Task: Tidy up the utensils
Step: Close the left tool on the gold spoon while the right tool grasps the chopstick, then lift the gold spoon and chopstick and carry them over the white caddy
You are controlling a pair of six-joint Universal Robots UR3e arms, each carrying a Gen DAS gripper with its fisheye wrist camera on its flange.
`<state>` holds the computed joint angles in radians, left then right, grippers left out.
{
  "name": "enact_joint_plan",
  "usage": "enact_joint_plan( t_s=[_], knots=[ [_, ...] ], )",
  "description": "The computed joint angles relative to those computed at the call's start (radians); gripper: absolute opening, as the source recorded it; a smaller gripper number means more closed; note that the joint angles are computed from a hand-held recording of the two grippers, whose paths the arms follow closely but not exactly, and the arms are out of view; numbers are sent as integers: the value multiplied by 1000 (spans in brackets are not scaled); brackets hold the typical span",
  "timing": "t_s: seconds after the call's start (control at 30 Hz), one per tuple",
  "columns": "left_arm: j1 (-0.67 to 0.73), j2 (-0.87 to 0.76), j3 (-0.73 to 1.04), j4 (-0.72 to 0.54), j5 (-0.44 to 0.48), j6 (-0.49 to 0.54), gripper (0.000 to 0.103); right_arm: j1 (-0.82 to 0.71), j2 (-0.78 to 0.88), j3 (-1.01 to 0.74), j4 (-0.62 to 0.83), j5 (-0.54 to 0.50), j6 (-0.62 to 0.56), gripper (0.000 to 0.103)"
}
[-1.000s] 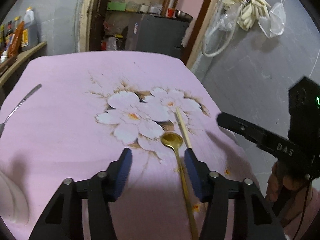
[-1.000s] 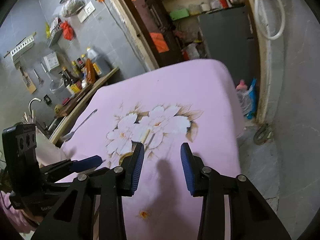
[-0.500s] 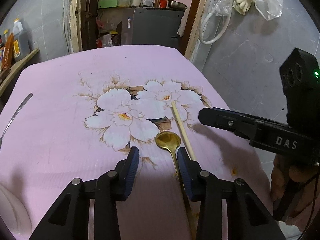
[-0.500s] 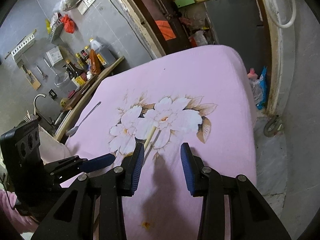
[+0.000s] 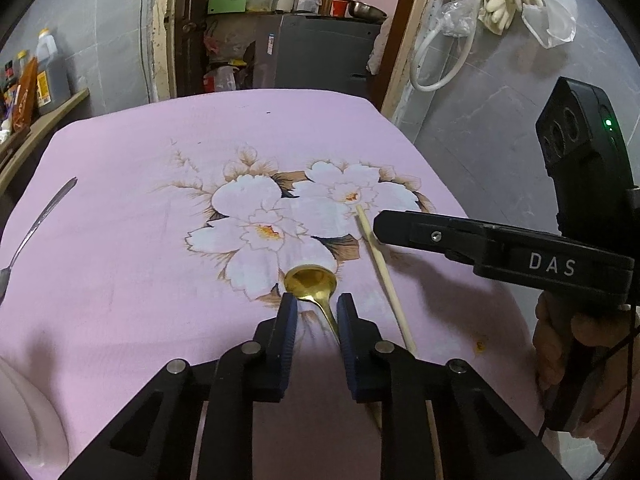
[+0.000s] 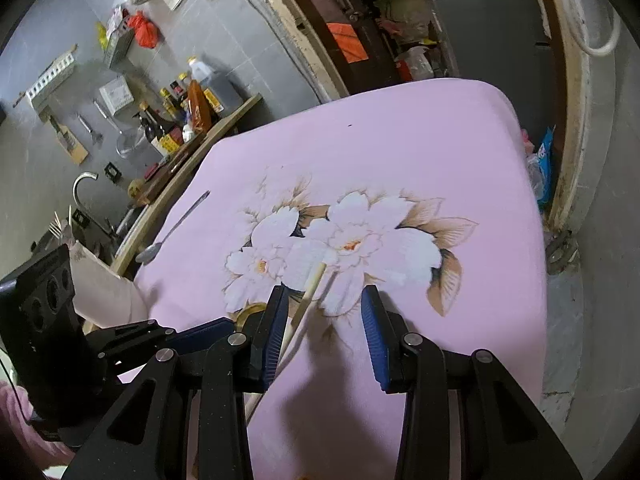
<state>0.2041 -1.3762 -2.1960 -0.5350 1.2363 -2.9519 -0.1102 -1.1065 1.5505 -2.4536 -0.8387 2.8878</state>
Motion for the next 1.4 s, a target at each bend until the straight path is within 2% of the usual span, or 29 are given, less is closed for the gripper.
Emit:
enact_joint_plan(
  t_s=[0.07,0.27,0.4,0.53,0.63,0.77,1.0,1.13,1.23,1.33,1.4],
  knots=[
    [3,3,-2,-3,-2,0,18,10,11,-29,24,-10,-13,33],
    [14,7,-8,-6,-17,1,17,45,35,-97,88,-69,-44,12],
    [18,11,-10,-11,-21,0,16,34,19,-82,111,-62,-51,7],
    [8,-1,39,-79,-3,28,14,3,-29,-15,135,-40,-47,6],
    [-8,-29,137,-214,14,74,14,-13,-84,51,155,-41,-38,5],
    [16,-57,211,-335,-19,78,14,-11,-126,82,184,-79,-51,6],
    [-8,-51,175,-269,5,63,13,40,-99,-40,297,-184,-113,6],
    [3,-39,188,-305,-5,80,6,85,-64,-173,416,-276,-121,7],
    [28,-21,188,-328,-31,77,4,120,-51,-240,476,-344,-120,6],
    [71,53,161,-362,-78,102,3,109,-102,-172,447,-321,-95,5],
    [105,99,151,-396,-114,127,2,72,-169,-79,402,-260,-60,4]
  ],
)
